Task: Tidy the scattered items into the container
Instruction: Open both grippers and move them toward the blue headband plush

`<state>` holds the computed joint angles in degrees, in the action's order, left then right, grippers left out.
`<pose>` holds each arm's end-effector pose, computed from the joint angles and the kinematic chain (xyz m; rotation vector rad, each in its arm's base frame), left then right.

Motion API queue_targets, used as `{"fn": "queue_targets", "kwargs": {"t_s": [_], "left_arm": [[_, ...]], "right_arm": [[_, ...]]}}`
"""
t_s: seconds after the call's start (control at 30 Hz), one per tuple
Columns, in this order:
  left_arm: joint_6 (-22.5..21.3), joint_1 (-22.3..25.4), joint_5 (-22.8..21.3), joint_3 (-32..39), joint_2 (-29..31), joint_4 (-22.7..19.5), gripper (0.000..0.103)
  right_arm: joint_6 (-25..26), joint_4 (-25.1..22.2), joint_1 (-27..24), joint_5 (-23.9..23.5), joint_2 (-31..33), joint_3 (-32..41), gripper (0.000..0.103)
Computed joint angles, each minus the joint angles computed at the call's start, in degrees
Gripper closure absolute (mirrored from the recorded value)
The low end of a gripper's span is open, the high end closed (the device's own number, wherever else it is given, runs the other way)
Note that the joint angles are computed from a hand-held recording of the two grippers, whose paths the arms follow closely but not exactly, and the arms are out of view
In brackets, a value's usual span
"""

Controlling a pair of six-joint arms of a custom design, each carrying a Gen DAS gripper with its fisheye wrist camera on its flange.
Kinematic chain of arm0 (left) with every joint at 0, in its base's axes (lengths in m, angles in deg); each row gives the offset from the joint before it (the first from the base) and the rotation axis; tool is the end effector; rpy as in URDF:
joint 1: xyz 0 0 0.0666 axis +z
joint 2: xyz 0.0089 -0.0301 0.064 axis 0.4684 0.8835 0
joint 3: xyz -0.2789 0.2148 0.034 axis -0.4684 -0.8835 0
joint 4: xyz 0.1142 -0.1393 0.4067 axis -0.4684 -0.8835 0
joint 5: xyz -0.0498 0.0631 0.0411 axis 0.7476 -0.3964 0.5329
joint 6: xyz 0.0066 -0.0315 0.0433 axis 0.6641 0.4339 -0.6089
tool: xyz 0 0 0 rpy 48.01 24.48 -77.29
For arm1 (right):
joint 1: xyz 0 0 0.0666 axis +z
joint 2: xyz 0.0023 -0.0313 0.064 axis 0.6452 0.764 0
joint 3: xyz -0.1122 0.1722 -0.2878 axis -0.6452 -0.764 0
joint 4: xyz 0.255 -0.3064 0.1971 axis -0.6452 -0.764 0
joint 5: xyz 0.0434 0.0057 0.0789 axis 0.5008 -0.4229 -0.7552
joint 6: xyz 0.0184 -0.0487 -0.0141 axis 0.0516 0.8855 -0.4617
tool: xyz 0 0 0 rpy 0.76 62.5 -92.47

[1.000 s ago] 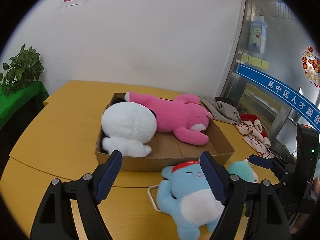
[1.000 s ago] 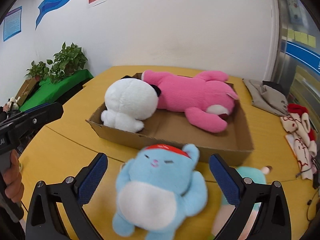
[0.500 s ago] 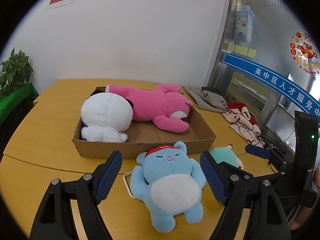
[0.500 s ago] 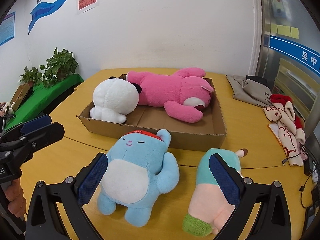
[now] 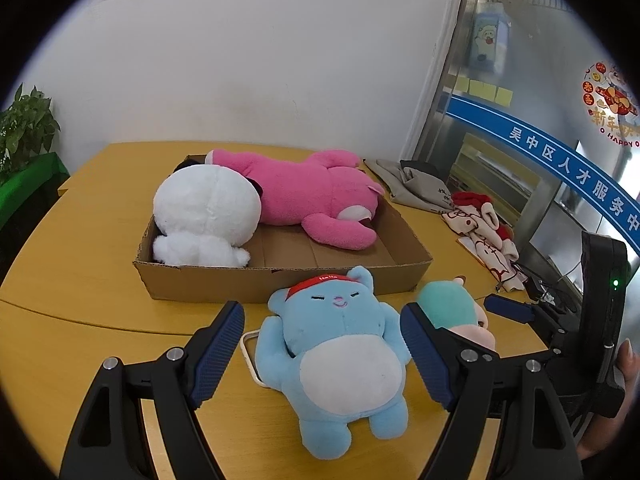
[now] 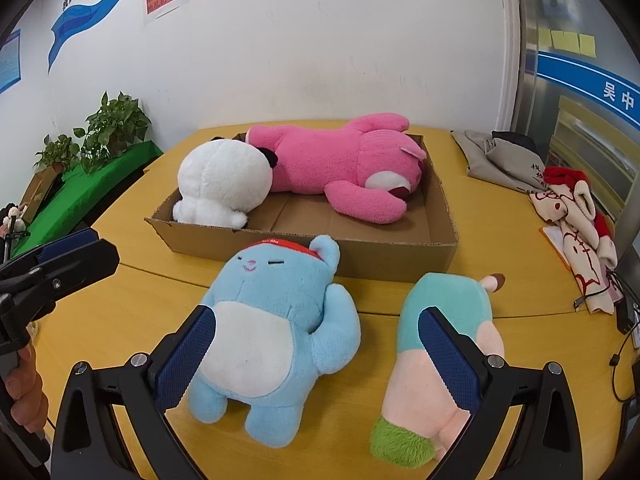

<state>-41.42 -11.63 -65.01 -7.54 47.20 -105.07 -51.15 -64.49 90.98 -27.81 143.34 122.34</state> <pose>0.2577 -0.1968 0.4419 -0.0602 2.1921 -0.3019 0.3385 0.3974 0.4464 -0.4733 2.2706 0.2723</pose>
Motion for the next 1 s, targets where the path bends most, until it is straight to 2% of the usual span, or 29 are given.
{"fn": "queue_targets", "kwargs": {"t_s": [0.3, 0.63, 1.0], "left_arm": [[1.24, 1.42, 3.19, -0.85, 0.39, 0.73, 0.023], [1.76, 1.95, 3.09, -0.91, 0.87, 0.32, 0.023], [0.63, 4.19, 7.48, -0.67, 3.24, 2.13, 0.023]], "right_arm": [[0.31, -0.93, 0.16, -1.10, 0.95, -0.02, 0.000], [1.67, -0.66, 0.16, -2.06, 2.02, 0.68, 0.000], [1.14, -1.10, -0.90, -3.05, 2.91, 0.76, 0.000]]}}
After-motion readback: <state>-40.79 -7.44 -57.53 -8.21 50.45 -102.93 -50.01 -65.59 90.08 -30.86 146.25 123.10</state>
